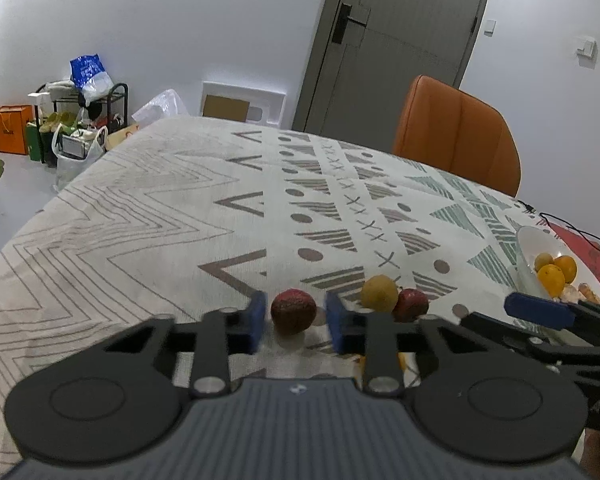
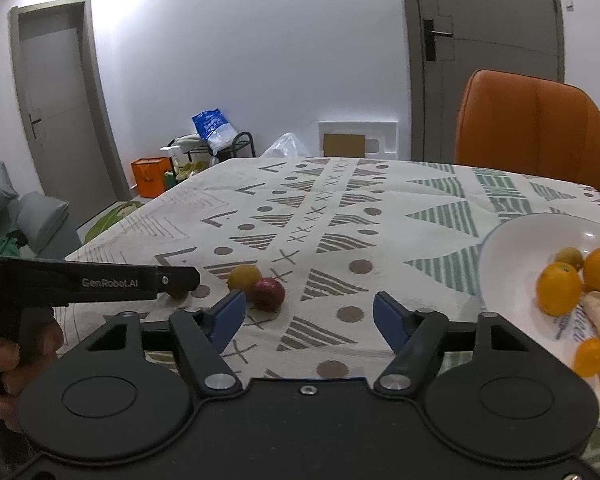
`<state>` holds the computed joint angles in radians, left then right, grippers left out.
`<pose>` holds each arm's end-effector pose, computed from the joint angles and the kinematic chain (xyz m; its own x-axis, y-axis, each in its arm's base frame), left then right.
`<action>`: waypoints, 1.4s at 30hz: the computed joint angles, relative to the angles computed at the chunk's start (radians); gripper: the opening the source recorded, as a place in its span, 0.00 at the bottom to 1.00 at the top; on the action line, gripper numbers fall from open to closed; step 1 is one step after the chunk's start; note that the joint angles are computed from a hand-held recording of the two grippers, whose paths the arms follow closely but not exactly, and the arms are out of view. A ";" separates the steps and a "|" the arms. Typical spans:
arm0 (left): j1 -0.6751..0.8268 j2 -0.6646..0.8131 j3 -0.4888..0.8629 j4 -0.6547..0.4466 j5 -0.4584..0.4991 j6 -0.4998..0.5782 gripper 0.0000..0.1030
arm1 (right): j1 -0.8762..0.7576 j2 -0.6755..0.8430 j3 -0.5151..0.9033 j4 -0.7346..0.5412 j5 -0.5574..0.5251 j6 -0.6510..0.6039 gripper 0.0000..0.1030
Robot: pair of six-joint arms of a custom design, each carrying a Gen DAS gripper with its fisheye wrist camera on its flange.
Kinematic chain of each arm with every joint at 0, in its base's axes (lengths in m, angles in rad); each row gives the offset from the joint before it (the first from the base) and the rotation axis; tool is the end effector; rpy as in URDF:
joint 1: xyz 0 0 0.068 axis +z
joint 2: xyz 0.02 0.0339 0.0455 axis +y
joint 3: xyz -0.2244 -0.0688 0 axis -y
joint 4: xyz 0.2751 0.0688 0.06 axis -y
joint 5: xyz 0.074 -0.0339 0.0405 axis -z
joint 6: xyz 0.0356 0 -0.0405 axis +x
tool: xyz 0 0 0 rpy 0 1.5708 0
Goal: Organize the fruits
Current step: 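Grasp a dark red fruit with the left gripper while the right gripper grasps another, then carry both dark red fruits into the white bowl and open both grippers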
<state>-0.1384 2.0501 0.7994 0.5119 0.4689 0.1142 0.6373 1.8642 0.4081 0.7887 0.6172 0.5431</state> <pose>0.3397 -0.0636 -0.0009 -0.6109 0.1877 -0.7691 0.5270 0.8214 -0.2181 0.2187 0.1363 -0.0019 -0.4878 0.1632 -0.8575 0.1544 0.9830 0.0992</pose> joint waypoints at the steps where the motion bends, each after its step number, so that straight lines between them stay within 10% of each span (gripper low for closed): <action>1: 0.002 0.005 0.005 -0.001 0.004 -0.001 0.23 | -0.006 0.011 0.013 -0.002 -0.010 -0.004 0.63; 15: 0.031 -0.025 0.004 -0.017 0.026 -0.008 0.23 | -0.057 0.092 0.119 -0.015 -0.121 -0.034 0.48; 19: 0.032 -0.037 -0.006 -0.012 0.026 -0.012 0.23 | -0.082 0.118 0.150 -0.025 -0.175 -0.031 0.21; 42: -0.105 -0.206 -0.140 0.025 -0.026 -0.026 0.23 | -0.046 -0.206 -0.173 0.023 -0.032 0.022 0.20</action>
